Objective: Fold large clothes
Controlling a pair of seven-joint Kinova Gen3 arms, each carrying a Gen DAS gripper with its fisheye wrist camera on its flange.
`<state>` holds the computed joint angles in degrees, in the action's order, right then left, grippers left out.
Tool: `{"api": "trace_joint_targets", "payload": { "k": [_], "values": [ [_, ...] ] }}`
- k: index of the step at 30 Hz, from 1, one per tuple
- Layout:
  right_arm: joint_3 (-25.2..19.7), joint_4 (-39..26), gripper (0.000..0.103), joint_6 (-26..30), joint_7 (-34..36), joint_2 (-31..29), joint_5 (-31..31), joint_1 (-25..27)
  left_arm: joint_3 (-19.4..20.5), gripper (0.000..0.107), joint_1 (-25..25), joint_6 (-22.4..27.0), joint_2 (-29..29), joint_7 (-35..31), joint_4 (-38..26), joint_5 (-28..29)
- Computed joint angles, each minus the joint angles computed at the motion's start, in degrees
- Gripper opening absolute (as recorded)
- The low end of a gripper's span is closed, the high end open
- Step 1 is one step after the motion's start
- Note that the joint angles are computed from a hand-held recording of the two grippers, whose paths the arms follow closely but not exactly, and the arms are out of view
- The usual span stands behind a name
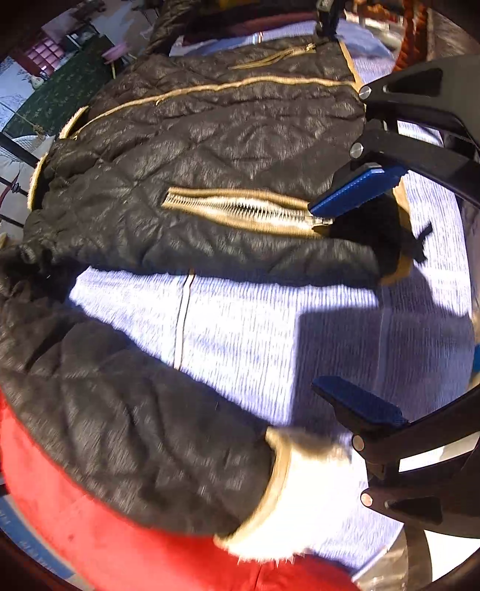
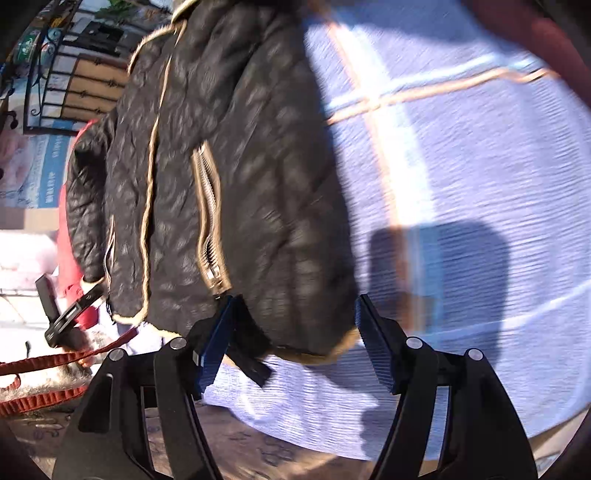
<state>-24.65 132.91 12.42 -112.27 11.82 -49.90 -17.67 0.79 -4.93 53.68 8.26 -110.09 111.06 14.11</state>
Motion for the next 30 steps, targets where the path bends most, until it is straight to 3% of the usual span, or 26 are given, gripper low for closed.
{"api": "trace_joint_targets", "payload": {
  "k": [2, 5, 7, 8, 11, 13, 15, 17, 19, 21, 24, 26, 28, 30],
  "values": [
    [4.0, -1.4, 0.073, -0.4, -4.7, 2.0, 3.6, -4.8, -1.0, 0.085, 1.9, 0.1, 2.3, 1.1, 0.3, 0.6],
    [8.5, -4.2, 0.074, 1.4, -11.7, 3.9, 9.1, -9.3, 1.0, 0.082, 2.0, -0.2, 3.4, 4.8, 1.2, 0.3],
    [13.8, -6.3, 0.057, 4.7, -15.4, 4.0, 13.8, -14.6, 1.5, 0.069, 2.9, 0.1, 3.3, 5.6, 1.0, -0.7],
    [15.8, -6.8, 0.046, 5.2, -17.8, 3.6, 16.1, -17.1, 1.6, 0.053, 2.9, 0.6, 3.1, 4.8, 0.8, -0.2],
    [17.9, -6.3, 0.025, 2.0, -24.8, 0.8, 21.2, -21.7, 2.0, 0.026, 2.6, 2.4, 1.9, 2.5, 0.1, 0.5],
    [21.7, -7.2, 0.022, 1.6, -29.4, -0.5, 24.8, -27.1, 1.6, 0.02, 3.1, 3.0, -0.3, -0.2, 0.2, 1.4],
    [25.7, -7.6, 0.02, 1.3, -34.1, -2.3, 28.1, -32.4, -1.3, 0.018, 5.0, 4.2, -2.8, -3.7, 0.2, 3.1],
    [27.9, -8.2, 0.02, 2.2, -38.7, -4.8, 32.3, -35.8, -2.2, 0.016, 2.6, 7.8, -5.1, -8.4, -0.4, 7.0],
    [26.4, -8.1, 0.019, 3.7, -42.8, -7.6, 36.8, -35.1, -2.0, 0.016, -2.0, 12.4, -7.7, -13.1, -1.1, 10.9],
    [21.5, -8.9, 0.019, 6.4, -44.1, -9.8, 38.3, -30.9, -3.7, 0.016, -3.5, 16.0, -9.5, -16.3, -1.9, 11.3],
    [14.2, -8.9, 0.019, 10.6, -41.2, -12.9, 34.6, -24.5, -4.7, 0.016, -3.9, 19.0, -11.8, -19.5, -1.8, 7.5],
    [11.7, -9.1, 0.019, 13.8, -38.9, -13.8, 31.2, -23.1, -6.2, 0.016, -3.6, 20.3, -12.0, -21.5, -0.9, 5.7],
    [9.2, -9.2, 0.019, 14.9, -40.4, -12.7, 31.2, -23.0, -5.3, 0.018, -4.3, 19.1, -12.6, -21.8, 1.7, 3.1],
    [7.0, -7.1, 0.02, 12.3, -44.4, -10.5, 31.4, -23.0, -4.7, 0.022, -3.8, 14.9, -12.0, -20.6, 5.4, 1.0]
  ]
}}
